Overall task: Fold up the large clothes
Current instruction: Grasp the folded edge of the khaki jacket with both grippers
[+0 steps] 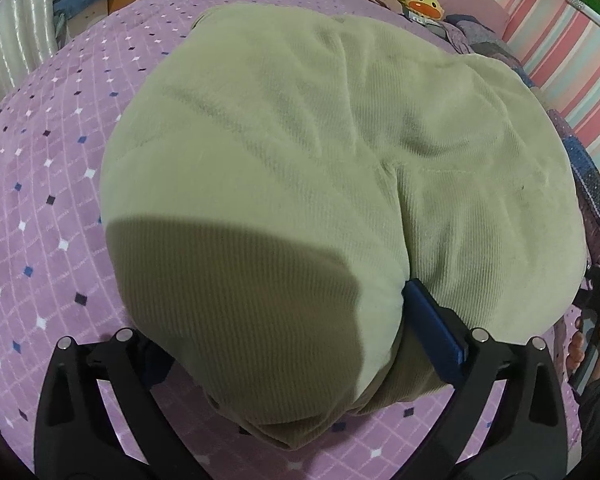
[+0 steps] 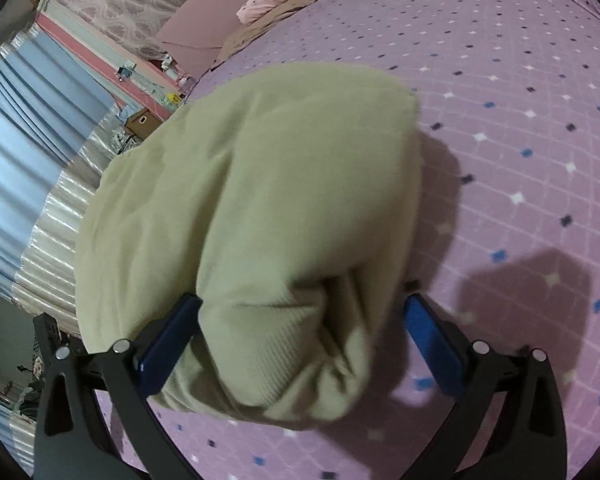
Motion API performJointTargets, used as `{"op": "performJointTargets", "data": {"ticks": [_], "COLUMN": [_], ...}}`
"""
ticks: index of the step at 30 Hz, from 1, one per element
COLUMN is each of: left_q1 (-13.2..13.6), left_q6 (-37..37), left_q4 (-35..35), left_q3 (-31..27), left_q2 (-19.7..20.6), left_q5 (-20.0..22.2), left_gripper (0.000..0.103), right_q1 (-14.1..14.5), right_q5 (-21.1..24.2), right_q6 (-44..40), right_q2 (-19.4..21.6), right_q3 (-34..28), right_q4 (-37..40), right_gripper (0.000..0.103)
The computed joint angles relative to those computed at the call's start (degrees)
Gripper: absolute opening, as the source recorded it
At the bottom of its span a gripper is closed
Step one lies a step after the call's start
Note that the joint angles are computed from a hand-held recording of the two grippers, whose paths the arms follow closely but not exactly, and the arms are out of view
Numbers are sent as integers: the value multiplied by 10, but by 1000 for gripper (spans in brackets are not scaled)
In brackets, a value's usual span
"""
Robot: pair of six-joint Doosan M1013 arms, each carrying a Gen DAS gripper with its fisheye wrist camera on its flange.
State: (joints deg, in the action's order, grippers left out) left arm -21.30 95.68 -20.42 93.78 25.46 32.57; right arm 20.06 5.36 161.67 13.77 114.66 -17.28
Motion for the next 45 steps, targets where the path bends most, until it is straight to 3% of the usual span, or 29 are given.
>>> {"op": "performJointTargets", "data": {"ticks": [6,10,16,26,29,34,45], "left_q1": [-3,-7,-10,-18,-27,-44,-39], "left_q6": [-10,-17,-20,-45,-73,-132,-152], "left_q4": [16,24,31,72,115,182,213], "left_q3": [-4,-1,-9,-17,-16,-29,-45], "left_q2": [0,-3,-2,-6,-11,-12,-9], "left_q5": [1,-9,-3,8,7,18,45], "left_gripper": [96,87,72,50,45,37,36], "right_q1": [13,23,33,36,37,41,43], "right_q5": [53,83,127,144,143,142,165], "right_q6": [72,93,69,63,62,86,31], "right_q2": [17,17,19,14,12,3,-3], "right_q3": [-40,-52,-72,-74,-72,-66,-77], "right_q4": [-93,-140,-148,-152,-156,-191,-151], "right_gripper": [101,88,74,65,61,45,41]}}
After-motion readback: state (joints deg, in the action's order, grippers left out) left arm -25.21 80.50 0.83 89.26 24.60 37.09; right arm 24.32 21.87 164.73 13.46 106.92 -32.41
